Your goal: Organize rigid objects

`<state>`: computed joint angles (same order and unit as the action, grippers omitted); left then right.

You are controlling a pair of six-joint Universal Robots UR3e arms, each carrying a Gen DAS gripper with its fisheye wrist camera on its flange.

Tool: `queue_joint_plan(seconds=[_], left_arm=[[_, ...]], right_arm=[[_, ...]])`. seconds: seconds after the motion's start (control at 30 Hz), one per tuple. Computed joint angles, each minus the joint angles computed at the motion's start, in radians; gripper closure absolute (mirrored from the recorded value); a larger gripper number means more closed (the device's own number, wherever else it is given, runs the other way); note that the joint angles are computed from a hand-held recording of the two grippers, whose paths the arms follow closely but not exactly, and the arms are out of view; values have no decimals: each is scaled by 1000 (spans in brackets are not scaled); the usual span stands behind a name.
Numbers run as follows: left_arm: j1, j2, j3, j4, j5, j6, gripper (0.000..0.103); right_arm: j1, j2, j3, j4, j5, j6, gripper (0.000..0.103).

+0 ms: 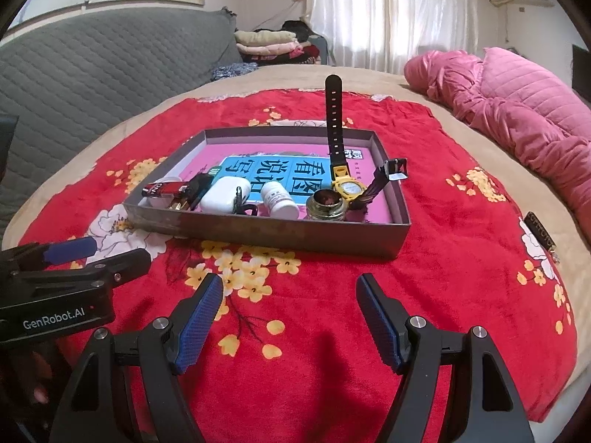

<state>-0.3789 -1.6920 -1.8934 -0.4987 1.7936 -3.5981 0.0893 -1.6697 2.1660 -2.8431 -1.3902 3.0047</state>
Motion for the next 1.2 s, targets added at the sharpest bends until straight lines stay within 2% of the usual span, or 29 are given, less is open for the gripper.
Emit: queue_joint_plan(seconds=[0.43, 0.57, 1.2], left_arm=[[-13, -10, 11, -4, -1, -1, 22], [-21, -19, 21, -13, 28, -14, 22], [23, -8, 0, 4, 8, -25, 22]], right_arm=[[-8, 2, 0, -2, 0, -3, 27], [-6, 9, -5, -2, -7, -5, 27], [-53, 30, 0, -22, -5, 0, 27]])
